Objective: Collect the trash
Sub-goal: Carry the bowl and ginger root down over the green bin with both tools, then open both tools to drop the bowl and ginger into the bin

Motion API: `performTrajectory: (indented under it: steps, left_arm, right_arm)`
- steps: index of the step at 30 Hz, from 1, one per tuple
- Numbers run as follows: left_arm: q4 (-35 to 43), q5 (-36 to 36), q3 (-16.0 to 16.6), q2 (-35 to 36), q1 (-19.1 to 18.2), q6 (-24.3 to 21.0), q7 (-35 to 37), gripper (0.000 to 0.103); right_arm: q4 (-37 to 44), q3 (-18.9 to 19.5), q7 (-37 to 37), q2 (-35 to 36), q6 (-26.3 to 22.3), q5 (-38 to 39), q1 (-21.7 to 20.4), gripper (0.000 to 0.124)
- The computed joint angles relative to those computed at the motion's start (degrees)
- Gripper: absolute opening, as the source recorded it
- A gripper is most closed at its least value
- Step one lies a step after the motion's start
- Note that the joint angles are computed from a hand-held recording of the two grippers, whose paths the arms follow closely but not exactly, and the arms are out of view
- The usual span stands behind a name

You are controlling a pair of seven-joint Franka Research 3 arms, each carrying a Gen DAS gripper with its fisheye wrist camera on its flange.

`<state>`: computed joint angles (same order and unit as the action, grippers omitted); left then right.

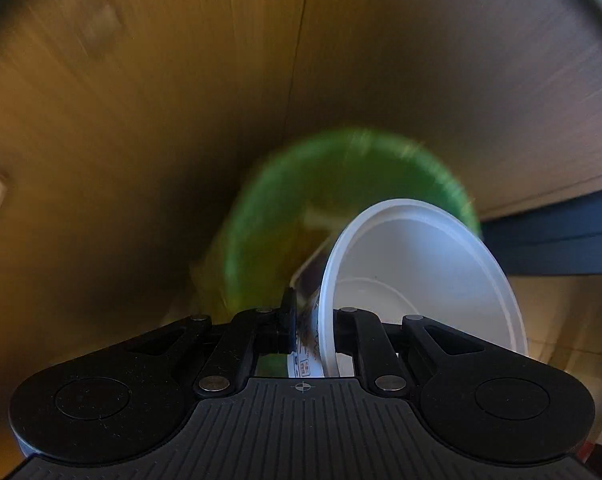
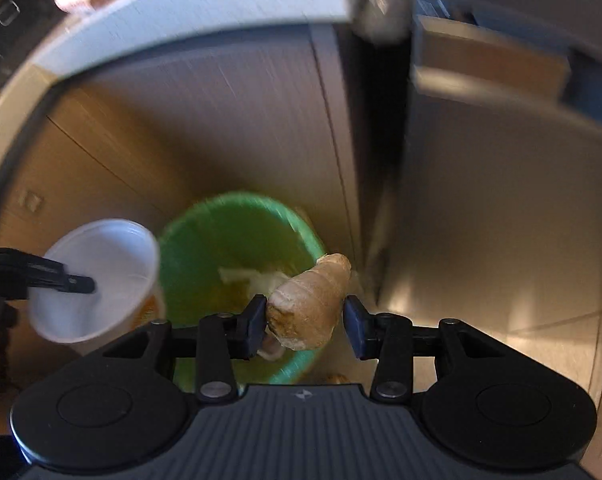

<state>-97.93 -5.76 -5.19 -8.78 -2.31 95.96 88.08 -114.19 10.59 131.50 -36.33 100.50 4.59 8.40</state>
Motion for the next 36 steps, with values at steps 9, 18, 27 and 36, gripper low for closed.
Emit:
performTrajectory:
  steps: [9, 18, 27, 36]
  left_arm:
    - [-9.1, -0.4, -1.7, 4.0, -1.3, 6.6, -11.4, 0.023]
    - [-13.7, -6.0, -1.8, 4.0, -1.9, 11.0, -6.4, 0.035]
    - [-20.6, -7.7, -1.8, -0.9, -1.9, 17.9, -7.2, 0.036]
    - [-20.8, -13.4, 0.5, -2.3, -1.5, 17.7, -1.2, 0.035]
  right_arm:
    - [-4.8, -1.0, -4.1, -2.9, -1.5, 1.4, 0.5, 0.041]
    - [-6.1, -0.8, -6.5, -3.3, -2.3, 2.4, 1.0, 0.041]
    - [-5.3, -0.7, -11.2, 0.1, 0.1, 2.8, 2.7, 0.041]
    - [-3.5, -1.2, -15.7, 3.3, 2.1, 3.3, 4.2, 0.041]
